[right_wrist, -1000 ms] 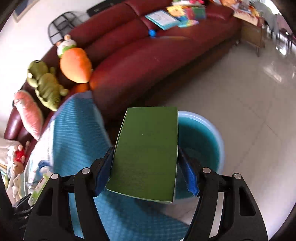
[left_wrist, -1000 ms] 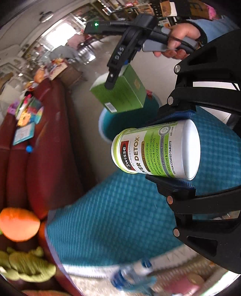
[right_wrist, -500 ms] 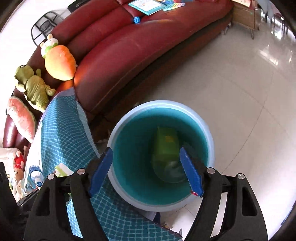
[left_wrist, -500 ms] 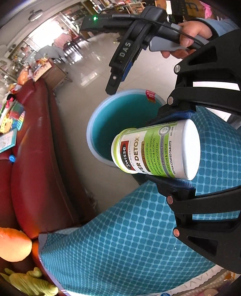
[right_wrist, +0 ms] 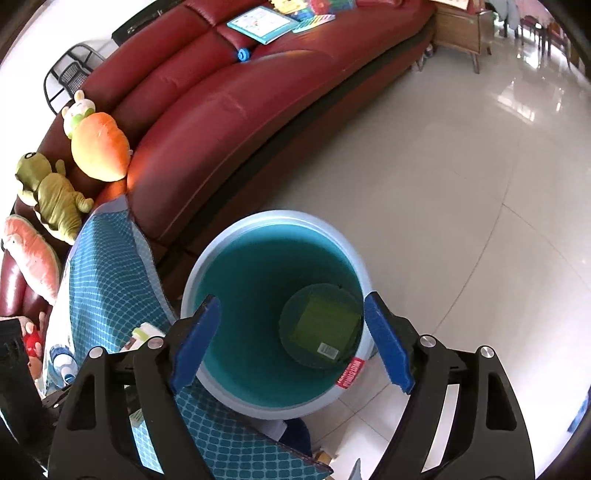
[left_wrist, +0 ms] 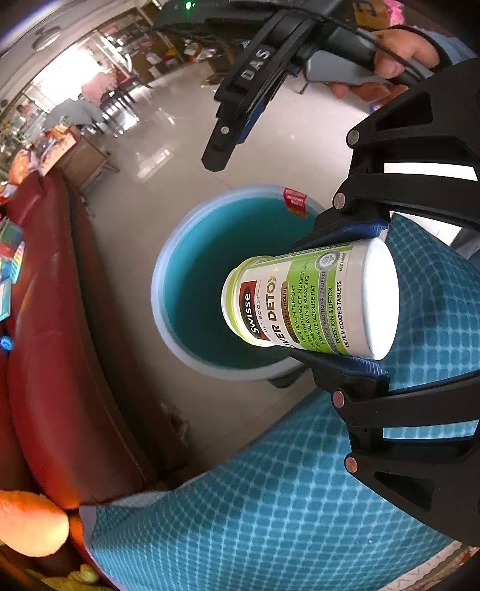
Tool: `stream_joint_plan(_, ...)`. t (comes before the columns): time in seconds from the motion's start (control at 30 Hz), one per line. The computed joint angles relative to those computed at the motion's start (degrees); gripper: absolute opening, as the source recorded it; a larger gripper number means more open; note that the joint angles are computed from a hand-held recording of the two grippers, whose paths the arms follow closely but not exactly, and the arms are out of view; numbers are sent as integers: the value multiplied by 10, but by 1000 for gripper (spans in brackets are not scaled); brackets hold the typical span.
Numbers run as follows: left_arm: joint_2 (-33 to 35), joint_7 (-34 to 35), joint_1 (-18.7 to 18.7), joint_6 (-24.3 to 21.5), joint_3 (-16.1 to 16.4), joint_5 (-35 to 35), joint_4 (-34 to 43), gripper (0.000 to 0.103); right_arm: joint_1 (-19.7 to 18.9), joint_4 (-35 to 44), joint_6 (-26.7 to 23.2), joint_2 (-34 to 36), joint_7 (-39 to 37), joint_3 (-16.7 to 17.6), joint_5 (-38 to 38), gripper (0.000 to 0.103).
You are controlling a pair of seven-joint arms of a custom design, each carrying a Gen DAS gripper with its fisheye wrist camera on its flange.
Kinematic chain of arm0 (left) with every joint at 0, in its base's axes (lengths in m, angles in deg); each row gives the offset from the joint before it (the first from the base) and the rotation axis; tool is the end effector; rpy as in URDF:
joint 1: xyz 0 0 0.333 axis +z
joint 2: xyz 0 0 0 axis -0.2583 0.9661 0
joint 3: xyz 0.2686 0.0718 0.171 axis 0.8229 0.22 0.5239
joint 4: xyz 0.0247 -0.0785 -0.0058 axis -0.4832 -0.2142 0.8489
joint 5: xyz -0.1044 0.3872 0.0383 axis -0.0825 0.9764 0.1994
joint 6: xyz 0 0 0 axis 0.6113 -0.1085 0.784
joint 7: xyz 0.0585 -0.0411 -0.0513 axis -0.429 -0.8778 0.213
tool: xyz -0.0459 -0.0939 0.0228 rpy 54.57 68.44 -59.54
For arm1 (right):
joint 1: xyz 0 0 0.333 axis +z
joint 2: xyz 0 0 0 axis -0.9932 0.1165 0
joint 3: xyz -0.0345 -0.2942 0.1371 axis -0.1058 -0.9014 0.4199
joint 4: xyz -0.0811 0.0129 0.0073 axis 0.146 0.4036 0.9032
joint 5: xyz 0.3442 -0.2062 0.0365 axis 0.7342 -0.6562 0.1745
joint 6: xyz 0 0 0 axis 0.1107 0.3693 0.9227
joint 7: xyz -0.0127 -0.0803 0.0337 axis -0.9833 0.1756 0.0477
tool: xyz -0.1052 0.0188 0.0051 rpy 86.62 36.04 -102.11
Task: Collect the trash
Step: 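Open the right tool over the bucket while the left tool drops the Swisse bottle, then move both open tools back over the trash on the table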
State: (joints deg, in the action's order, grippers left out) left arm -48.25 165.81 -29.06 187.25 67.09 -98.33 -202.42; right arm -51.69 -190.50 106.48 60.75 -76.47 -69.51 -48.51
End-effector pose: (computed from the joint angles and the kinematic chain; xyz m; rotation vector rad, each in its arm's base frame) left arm 0.4906 -0.2958 0.3217 1.0987 -2.7560 0.6243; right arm 0.3498 0.3687 0.3679 -0.7994 2.4968 -0.4014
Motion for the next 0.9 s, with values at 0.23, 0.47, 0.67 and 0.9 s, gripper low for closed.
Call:
stream_joint_plan(0.23, 47, -97, -24, 29, -4, 76, 33, 70, 1, -6, -6, -6, 0, 2, 14, 77)
stream_joint_plan(0.47, 22, -61, 6, 53, -17, 46, 3, 81, 2, 7, -13, -1, -23, 2, 27, 77)
stream_joint_plan(0.67, -6, -21, 24, 42, -7, 0, -21, 85, 9, 27, -38, 2, -52, 4, 46, 78)
stream_joint_plan(0.9, -54, 24, 36, 24, 22, -54, -58, 86, 27, 73, -68, 24, -82, 8, 60, 81)
